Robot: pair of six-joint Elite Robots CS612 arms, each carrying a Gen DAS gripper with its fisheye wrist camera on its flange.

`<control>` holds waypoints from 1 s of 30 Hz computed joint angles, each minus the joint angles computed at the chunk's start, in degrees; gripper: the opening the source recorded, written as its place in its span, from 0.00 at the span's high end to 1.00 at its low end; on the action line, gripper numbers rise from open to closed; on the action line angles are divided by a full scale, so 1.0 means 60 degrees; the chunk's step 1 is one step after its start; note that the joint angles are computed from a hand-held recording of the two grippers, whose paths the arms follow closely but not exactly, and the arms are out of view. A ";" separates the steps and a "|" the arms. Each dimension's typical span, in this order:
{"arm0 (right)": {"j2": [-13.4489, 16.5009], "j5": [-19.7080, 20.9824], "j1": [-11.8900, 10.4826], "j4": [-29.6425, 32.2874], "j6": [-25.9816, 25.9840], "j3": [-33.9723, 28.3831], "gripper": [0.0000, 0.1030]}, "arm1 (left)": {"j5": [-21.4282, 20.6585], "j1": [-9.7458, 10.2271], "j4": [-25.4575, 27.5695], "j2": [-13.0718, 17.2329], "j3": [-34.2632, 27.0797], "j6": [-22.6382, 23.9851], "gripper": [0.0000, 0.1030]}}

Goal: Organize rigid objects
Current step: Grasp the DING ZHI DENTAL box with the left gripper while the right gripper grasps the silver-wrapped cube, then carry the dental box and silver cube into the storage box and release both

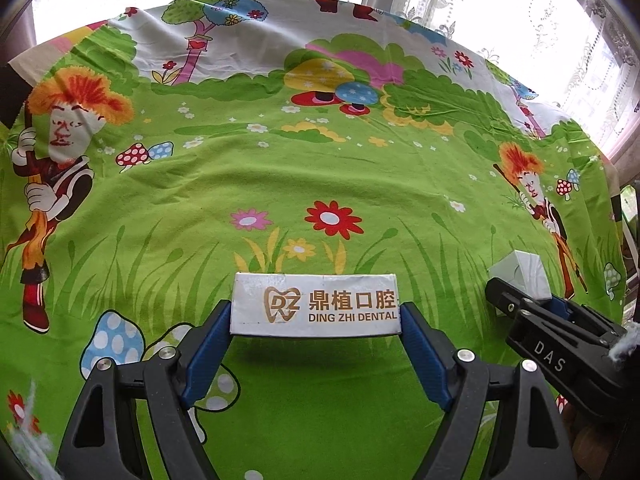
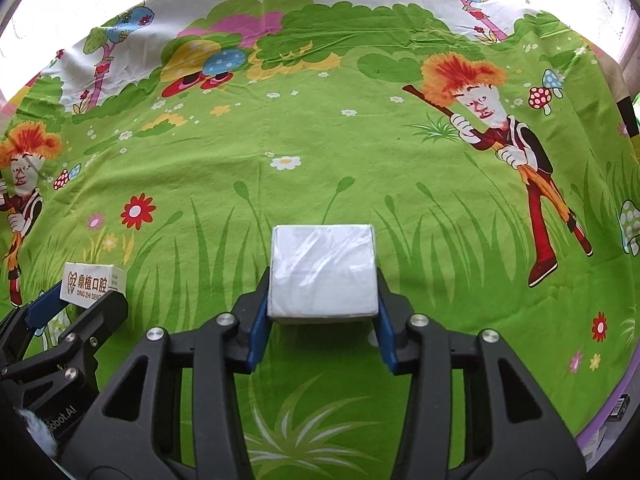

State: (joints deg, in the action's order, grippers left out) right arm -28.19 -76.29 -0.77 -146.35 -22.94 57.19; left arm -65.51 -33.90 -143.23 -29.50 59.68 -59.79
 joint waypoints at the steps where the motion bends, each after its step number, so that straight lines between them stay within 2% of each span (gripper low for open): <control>1: -0.0075 0.0014 -0.0016 -0.0128 -0.0049 0.0128 0.53 | 0.0058 -0.0028 -0.0041 -0.0055 0.0079 -0.0037 0.20; 13: -0.1178 0.0630 -0.0437 -0.1295 -0.0287 0.1950 0.53 | 0.0600 -0.0521 -0.0704 -0.0610 0.0798 -0.0028 0.20; 20: -0.1799 0.0887 -0.0786 -0.2128 -0.0287 0.2991 0.53 | 0.0712 -0.0874 -0.1234 -0.0886 0.1218 0.0024 0.20; 30: -0.2529 0.1348 -0.1295 -0.2779 -0.0563 0.4257 0.53 | 0.0802 -0.1370 -0.1674 -0.1093 0.1463 0.0423 0.20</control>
State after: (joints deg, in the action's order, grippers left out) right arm -43.37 -68.20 -8.54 -163.02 -26.32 82.73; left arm -60.70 -42.12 -153.28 -36.06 68.46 -57.26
